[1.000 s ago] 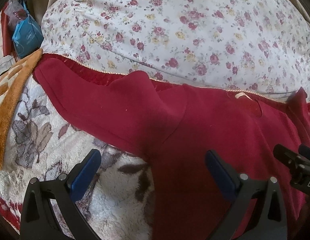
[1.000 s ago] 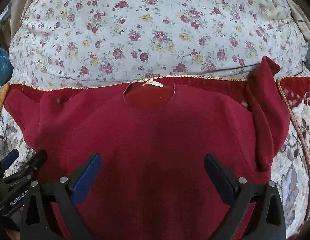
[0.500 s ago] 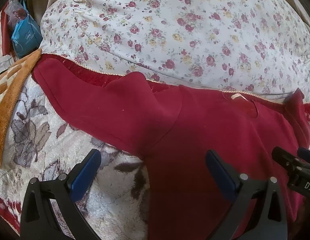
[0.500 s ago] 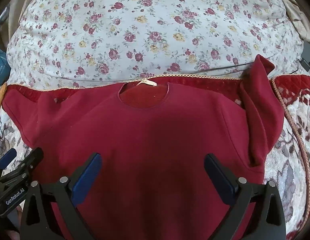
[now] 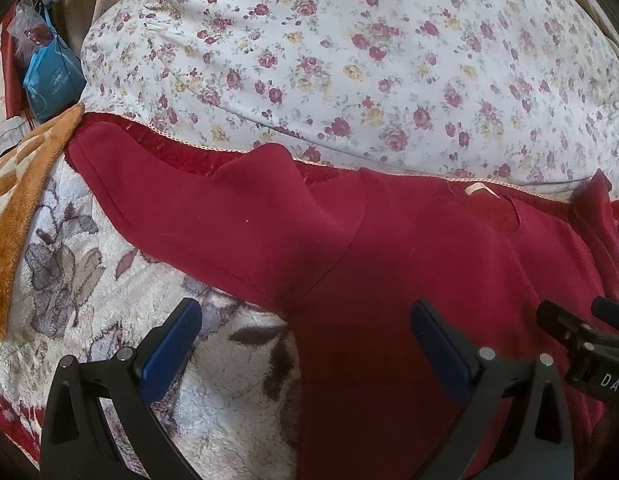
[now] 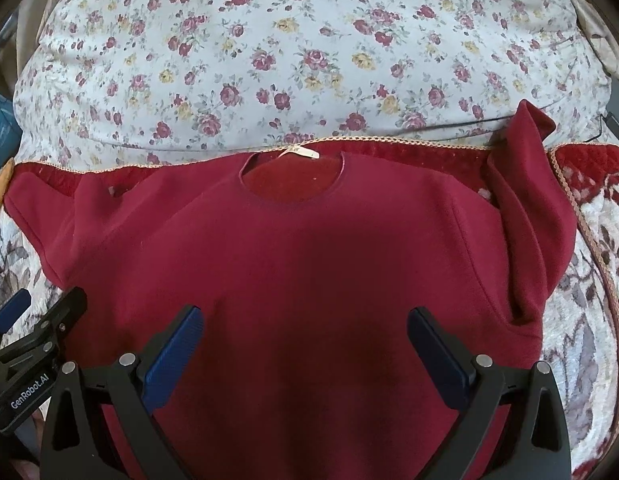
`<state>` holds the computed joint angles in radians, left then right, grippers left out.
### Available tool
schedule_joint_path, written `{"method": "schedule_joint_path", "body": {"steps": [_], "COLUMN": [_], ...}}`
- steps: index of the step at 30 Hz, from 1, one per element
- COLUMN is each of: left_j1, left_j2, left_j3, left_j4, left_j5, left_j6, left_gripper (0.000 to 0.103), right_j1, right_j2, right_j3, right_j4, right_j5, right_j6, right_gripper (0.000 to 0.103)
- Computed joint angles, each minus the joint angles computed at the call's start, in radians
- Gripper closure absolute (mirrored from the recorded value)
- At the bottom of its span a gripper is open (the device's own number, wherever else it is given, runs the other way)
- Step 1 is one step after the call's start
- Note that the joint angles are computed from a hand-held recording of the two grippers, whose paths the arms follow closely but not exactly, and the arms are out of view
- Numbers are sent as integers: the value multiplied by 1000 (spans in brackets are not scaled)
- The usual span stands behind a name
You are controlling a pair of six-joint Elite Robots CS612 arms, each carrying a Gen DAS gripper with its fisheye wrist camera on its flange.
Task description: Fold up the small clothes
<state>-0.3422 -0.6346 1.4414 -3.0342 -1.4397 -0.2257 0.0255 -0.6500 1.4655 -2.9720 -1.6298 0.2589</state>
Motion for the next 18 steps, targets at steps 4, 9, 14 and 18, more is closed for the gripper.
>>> {"method": "schedule_joint_path", "body": {"steps": [4,9,14,18], "left_j1": [0,-2,-1,-1], "left_j2": [2,4,6,9], "left_j3": [-1,0,-3,-6], "left_j4": [4,1,8,13], "left_j5": [0,10,13,14], "left_j6": [1,8,3,0], "left_gripper": [0,0,0,0], "right_j1": [0,0,-1,2], "right_j2": [3,4,7,9], "right_j3": [-1,-2,-8,-13], "right_j4": [1,4,24,30], "right_j5": [5,8,19,15], "right_j6": [-2,-2,-5,-18], "right_gripper": [0,0,0,0]}}
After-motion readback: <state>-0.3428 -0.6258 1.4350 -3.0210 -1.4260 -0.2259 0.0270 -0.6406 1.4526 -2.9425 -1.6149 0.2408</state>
